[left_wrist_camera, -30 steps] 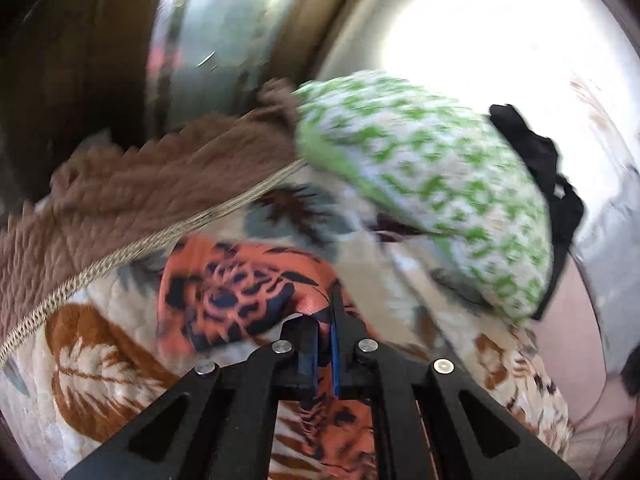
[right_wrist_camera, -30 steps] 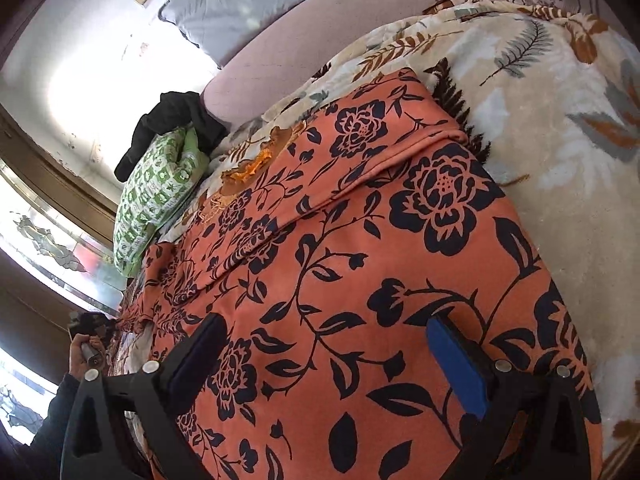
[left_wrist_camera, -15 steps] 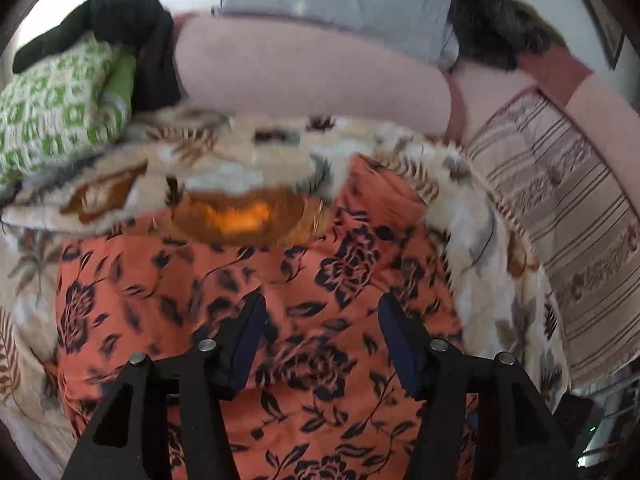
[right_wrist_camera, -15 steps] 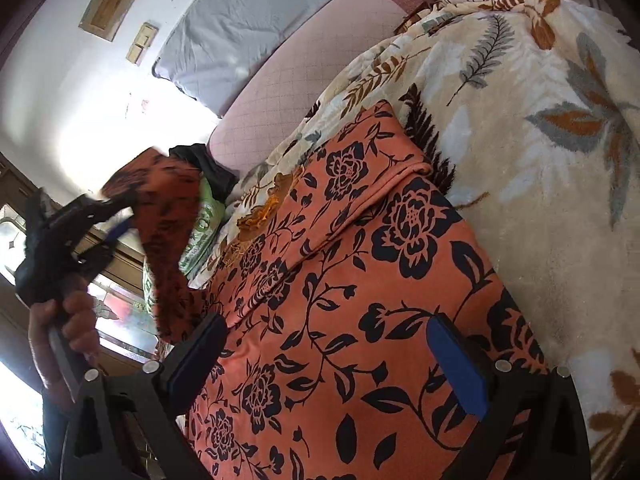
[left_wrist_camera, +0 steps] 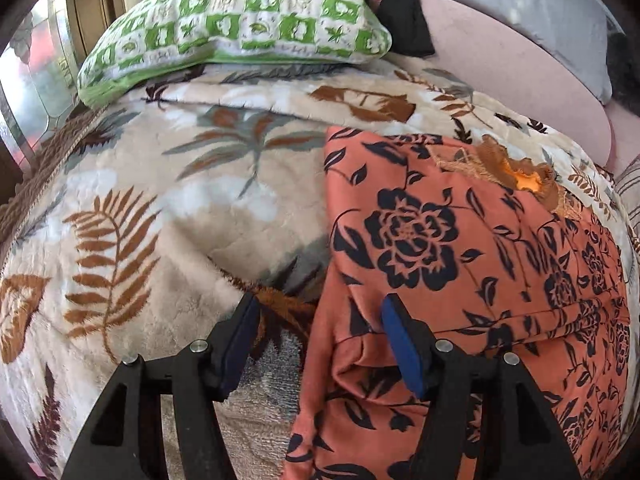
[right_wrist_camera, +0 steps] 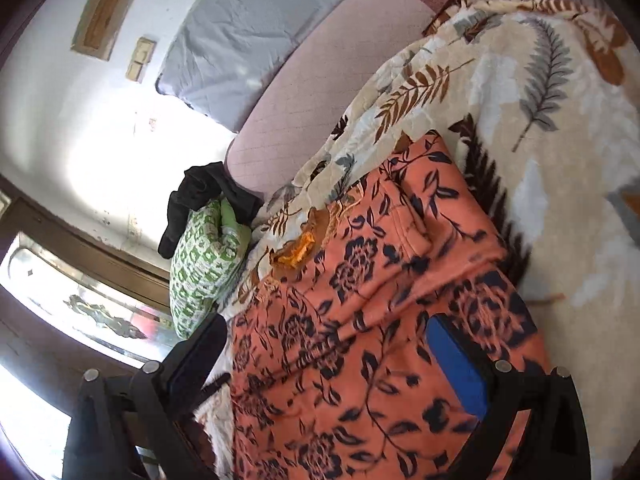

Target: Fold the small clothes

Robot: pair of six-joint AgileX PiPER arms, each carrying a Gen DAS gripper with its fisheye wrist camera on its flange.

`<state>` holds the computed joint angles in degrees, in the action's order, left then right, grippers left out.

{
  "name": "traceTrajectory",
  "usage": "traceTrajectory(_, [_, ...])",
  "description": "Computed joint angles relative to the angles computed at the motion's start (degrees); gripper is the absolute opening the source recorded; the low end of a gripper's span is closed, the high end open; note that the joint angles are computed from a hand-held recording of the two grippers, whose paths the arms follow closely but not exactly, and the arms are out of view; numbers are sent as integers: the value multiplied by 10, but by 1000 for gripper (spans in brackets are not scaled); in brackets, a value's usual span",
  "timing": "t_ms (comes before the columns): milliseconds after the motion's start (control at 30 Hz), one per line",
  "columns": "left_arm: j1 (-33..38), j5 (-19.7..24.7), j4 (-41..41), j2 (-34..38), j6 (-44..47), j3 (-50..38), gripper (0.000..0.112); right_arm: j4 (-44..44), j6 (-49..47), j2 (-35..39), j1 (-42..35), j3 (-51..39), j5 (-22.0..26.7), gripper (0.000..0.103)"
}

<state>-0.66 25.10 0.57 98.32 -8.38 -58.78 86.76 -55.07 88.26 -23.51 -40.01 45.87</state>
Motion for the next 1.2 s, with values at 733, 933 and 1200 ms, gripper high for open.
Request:
traceTrajectory(733, [0,-123,-37,-3,56,71,79,-535,498,104,195,-131,-238,13])
traceTrajectory(933, [15,-135,-160,-69,174,99,79,-468,412,-15,182,-64,-294,94])
traceTrajectory(1200, [-12,-87,52,-3,-27,53,82,-174,162,112,121,-167,-58,94])
